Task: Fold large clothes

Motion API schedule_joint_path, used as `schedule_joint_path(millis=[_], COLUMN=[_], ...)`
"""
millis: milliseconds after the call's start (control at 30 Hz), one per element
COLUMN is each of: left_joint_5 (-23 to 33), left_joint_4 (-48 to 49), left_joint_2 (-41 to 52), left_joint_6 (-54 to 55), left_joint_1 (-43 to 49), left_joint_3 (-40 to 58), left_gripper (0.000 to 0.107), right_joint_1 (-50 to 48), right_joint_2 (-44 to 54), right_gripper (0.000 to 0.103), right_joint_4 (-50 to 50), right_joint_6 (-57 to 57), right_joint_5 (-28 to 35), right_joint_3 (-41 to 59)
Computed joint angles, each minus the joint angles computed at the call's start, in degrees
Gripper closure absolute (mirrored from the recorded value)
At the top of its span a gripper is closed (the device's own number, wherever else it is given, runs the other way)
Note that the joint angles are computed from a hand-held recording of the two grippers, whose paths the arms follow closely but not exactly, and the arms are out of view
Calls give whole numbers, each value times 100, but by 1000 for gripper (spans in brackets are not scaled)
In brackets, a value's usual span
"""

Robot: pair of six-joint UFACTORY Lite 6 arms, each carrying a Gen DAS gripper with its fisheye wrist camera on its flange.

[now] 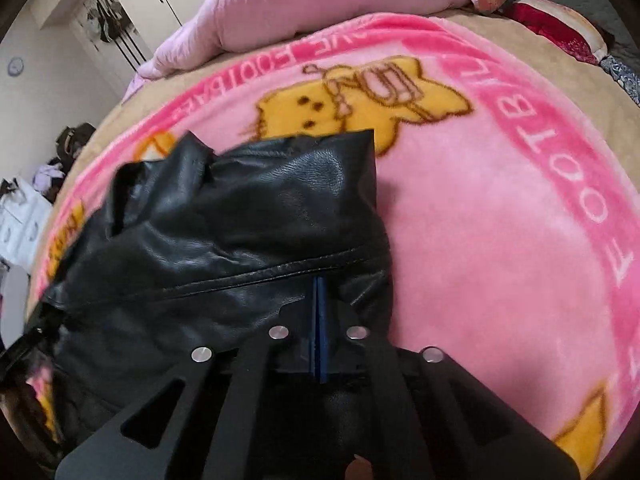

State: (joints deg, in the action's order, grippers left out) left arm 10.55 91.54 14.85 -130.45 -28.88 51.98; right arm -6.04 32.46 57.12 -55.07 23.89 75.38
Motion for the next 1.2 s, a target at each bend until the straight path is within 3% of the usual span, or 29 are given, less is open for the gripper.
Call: schedule_joint_path(millis=[67, 200, 300, 433, 600, 733, 833, 933, 1033, 1100, 1200], left_joint_5=[616, 1538, 1260, 1000, 557, 370, 459, 580, 757, 763, 1059], left_joint_4=[-415, -1053, -1726, -2604, -1681, -1680, -1742, -1578, -1747, -1796, -2127], left_joint_2=[-559, -1108, -687, 389, 982, 882, 461, 7, -183, -336, -487], left_joint_6=[414, 1053, 1864, 2662, 1654, 1583, 1572, 1257, 1314, 1261, 1509], left_joint_1=[-348, -973, -1079, -983, -800, -743, -863, -1011, -1157, -1206, -1373], left_joint_3=[-195, -134, 300, 759, 633, 623, 409, 156, 104, -8, -20], left_gripper=[73, 73, 73, 68, 67, 55, 53, 40, 38, 32, 14], right_joint_1=[-102, -86, 104, 370, 443, 382, 380, 405, 415, 436, 505], right_joint_2=[-404, -1150, -1366, -1511, -1407, -982, -1330, -1784, -2160, -2362, -2702], right_gripper=[67, 66, 63, 58, 52, 51, 38, 32, 21, 14, 6], right_joint_4=[356, 755, 731, 264, -783, -673, -271, 3, 416, 605, 742], right_joint_6=[-421, -1019, -1088, -785, 218, 88, -326, -706, -1101, -1245, -1396], right_joint_5=[272, 600, 781, 579, 56, -155, -108, -60, -29, -27, -120], right_joint_3=[-244, -716, -879, -1160, -1336, -1302, -1561, -1874, -2135, -2256, -2470])
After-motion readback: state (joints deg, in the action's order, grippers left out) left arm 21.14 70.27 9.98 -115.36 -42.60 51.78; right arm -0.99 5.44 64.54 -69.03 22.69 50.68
